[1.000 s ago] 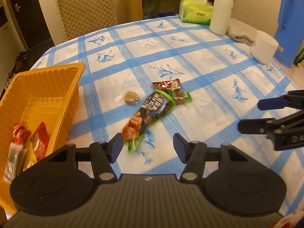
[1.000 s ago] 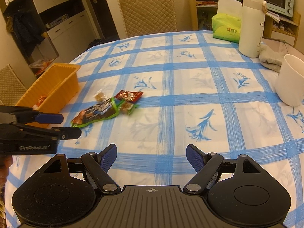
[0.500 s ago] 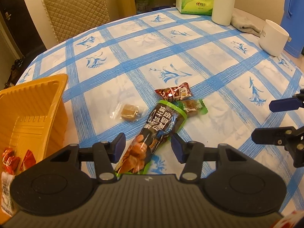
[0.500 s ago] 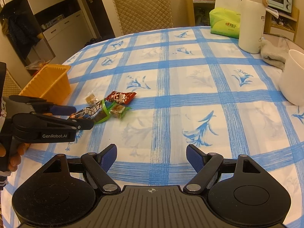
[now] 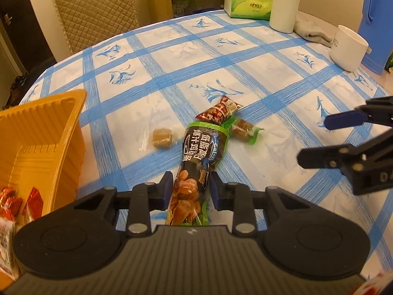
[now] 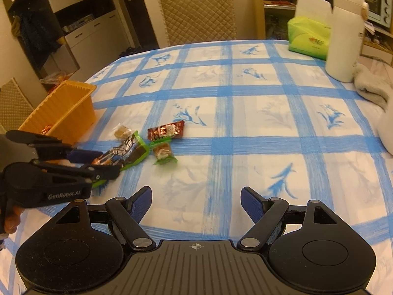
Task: Organize snacks
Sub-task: 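Grasp the long brown-and-green snack bag with the left gripper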
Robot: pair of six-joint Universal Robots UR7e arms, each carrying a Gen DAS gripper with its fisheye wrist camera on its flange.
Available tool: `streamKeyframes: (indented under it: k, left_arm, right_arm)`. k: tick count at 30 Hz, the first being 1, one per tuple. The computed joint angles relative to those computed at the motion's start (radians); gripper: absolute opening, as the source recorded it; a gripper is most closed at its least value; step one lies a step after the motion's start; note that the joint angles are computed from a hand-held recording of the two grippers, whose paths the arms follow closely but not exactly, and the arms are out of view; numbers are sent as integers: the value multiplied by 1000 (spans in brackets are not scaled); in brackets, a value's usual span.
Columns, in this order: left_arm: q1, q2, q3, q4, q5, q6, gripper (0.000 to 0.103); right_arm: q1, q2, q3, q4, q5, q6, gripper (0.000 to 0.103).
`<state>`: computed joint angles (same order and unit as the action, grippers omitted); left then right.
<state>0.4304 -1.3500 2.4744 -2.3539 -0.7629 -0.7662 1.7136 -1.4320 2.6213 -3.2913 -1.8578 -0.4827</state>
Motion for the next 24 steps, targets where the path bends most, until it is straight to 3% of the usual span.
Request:
streamKeyframes:
  k: [5,9,15,24]
  left_arm:
    - [-18,-33,10,63,1,-111,28]
    - [-20,-38,7,91,10,-179,28]
    - [-9,-29,-4,85,8,-186,28]
    - [1,-23,-10,78,5,-191,29]
  right_arm:
    - [4,78,-17,-86,28,-92,78]
    - [13,139,-47,-101,48,-140,57]
    - [34,230,-84,-149,53,-199,42]
    - [40,313,-113,-198,24,-253,30]
